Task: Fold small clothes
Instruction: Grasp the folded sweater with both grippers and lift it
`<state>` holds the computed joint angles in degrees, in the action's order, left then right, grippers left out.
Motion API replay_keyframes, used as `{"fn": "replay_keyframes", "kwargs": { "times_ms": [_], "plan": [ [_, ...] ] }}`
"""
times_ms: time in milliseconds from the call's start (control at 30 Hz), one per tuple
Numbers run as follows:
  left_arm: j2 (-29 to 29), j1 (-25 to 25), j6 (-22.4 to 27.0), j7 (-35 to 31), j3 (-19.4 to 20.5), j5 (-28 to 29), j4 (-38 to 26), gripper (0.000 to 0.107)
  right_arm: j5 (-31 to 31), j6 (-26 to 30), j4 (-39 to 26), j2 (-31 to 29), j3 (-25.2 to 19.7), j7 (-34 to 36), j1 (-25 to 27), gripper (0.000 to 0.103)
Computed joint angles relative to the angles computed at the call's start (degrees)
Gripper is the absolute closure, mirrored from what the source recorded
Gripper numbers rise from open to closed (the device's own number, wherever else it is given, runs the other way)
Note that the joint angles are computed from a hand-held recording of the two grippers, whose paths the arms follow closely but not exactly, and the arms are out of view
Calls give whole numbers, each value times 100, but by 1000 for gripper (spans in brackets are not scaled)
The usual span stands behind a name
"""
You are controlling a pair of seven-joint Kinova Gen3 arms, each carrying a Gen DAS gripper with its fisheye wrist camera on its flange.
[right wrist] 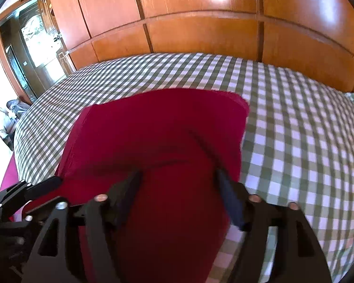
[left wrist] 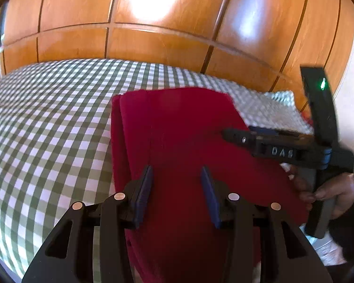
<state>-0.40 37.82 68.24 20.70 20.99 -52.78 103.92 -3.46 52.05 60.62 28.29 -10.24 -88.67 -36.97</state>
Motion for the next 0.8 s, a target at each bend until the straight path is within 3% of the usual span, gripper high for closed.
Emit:
{"fn": "replay_keyframes", "kwargs": {
  "times_ms": [67,100,133,233,400,500,567,700,767,800],
  "plan": [
    [-207,-241,59,249,345,-41,98,54,-448,-120,242,-166,-250,65,429,10],
    [-372,-507,38,348,580,-10,173,37,-681,-198,382,-255,-256,135,562,10],
    [-562,-772,-76,446,768,12,290,32,-914,-235,488,-315,-284,193,704,10],
    [-1102,-1488,-750,528,871,330,638,32,-1613,-42,654,-309,-723,393,1415,9],
    [-1389,-1344,-1915,117,-215,827,1012,32,-2739,436,752,-50,-1133,861,2191,9],
    [-1336,-1003,-2614,-448,-1011,1308,1180,32,-3410,884,657,164,-918,1269,2194,11],
    [-1261,-665,-3080,-433,-1542,1400,1416,32,-3672,1068,595,323,-921,1427,2219,17],
    [-1430,183,-4012,366,-2533,696,2024,33,-3717,1144,368,530,-829,1504,2001,23],
    [-1482,221,-4478,760,-2641,230,2228,55,-3578,1171,311,511,-770,1529,1889,32],
    [-1502,100,-4707,984,-2585,1,2342,58,-3567,1176,317,482,-770,1559,1882,41]
  ]
}}
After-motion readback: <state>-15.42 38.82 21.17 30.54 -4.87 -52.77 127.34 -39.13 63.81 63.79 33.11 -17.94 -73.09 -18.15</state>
